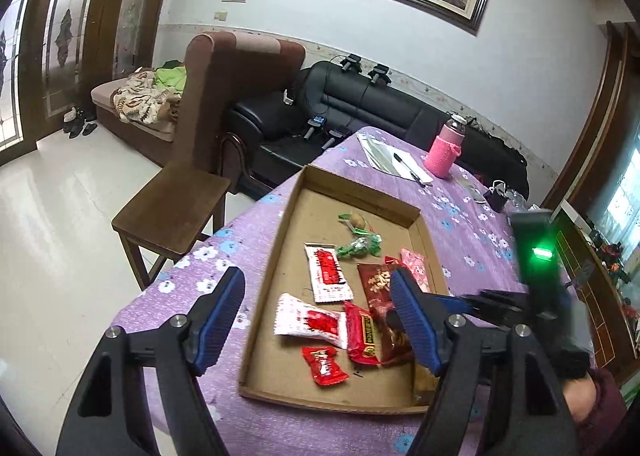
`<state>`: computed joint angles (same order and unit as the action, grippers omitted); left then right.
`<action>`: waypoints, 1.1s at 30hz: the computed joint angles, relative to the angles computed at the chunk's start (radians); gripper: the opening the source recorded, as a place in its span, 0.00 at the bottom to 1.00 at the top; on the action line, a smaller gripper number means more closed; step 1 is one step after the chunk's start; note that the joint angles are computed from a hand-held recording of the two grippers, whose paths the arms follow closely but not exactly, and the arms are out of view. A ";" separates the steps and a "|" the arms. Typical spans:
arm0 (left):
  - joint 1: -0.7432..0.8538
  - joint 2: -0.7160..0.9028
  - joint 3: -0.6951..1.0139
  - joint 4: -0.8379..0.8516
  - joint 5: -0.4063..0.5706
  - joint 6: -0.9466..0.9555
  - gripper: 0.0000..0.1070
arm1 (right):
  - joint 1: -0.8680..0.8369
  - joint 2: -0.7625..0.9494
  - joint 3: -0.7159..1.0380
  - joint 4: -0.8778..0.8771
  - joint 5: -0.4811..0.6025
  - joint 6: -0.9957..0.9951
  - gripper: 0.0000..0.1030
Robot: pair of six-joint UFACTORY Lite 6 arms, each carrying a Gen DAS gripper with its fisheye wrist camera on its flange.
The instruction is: Organize snacks
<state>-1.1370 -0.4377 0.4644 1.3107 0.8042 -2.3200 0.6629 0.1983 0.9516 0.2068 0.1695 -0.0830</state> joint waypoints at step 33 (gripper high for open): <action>-0.428 0.624 0.571 -0.120 0.833 -0.044 0.96 | -0.412 -0.846 -0.730 0.238 -0.060 -0.304 0.63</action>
